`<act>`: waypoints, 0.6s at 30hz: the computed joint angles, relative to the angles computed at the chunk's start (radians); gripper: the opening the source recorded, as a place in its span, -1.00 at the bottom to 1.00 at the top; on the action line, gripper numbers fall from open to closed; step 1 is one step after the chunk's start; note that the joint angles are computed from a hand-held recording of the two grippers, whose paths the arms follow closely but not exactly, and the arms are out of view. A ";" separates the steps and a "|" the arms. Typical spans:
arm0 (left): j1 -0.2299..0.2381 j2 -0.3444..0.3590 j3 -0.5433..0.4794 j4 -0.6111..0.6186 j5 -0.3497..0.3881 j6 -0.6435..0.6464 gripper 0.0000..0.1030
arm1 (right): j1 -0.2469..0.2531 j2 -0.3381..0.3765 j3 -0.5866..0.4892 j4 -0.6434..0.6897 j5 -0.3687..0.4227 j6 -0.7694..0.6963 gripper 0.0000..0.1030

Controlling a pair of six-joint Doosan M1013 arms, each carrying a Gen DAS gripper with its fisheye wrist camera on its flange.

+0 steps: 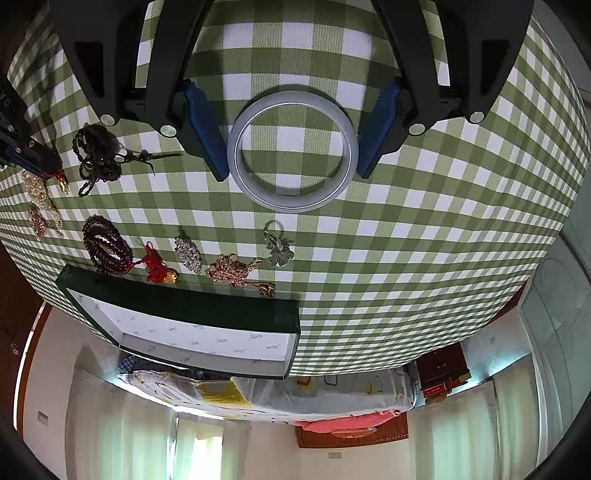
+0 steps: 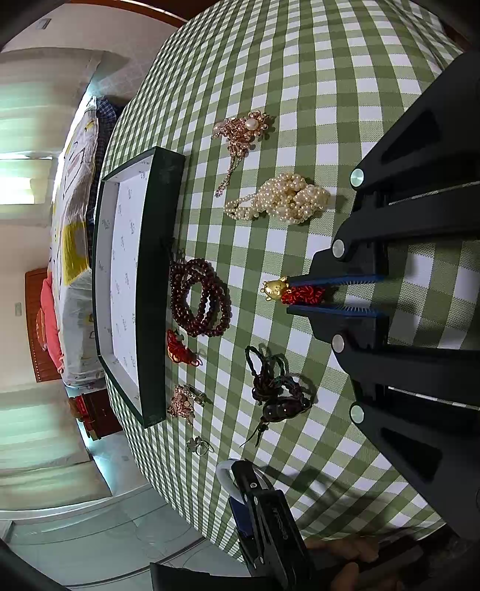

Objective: Organize jewelry
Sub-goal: 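Carry the bangle and charm into the green tray and open both tools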

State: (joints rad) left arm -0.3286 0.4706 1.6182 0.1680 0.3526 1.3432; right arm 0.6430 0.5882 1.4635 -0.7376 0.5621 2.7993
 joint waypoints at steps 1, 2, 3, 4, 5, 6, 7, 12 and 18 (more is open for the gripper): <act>0.000 -0.002 0.002 0.001 -0.003 -0.001 0.33 | -0.001 -0.002 0.002 -0.005 -0.002 0.006 -0.82; 0.000 -0.005 0.005 0.004 -0.006 -0.004 0.33 | -0.001 -0.005 0.005 -0.017 -0.005 0.020 -0.82; 0.000 -0.007 0.006 0.005 -0.010 -0.005 0.33 | -0.001 -0.007 0.008 -0.027 -0.008 0.031 -0.82; 0.000 -0.009 0.008 0.005 -0.012 -0.005 0.33 | 0.000 -0.010 0.010 -0.043 -0.009 0.048 -0.82; -0.001 -0.012 0.009 0.004 -0.015 -0.005 0.33 | -0.001 -0.012 0.011 -0.053 -0.012 0.059 -0.82; -0.001 -0.014 0.009 -0.002 -0.018 -0.001 0.33 | -0.001 -0.015 0.012 -0.059 -0.016 0.066 -0.82; -0.001 -0.016 0.007 -0.014 -0.020 0.010 0.33 | -0.002 -0.018 0.014 -0.066 -0.020 0.075 -0.82; -0.001 -0.022 -0.012 -0.093 -0.021 0.073 0.33 | -0.009 -0.030 0.012 -0.117 -0.040 0.124 -0.82; -0.007 -0.013 -0.066 -0.160 -0.036 0.145 0.33 | -0.028 -0.031 -0.019 -0.212 -0.044 0.184 -0.82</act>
State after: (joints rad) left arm -0.3354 0.4580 1.5522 0.0084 0.3165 1.4886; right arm 0.6152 0.5567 1.4442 -0.9498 0.5179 2.9835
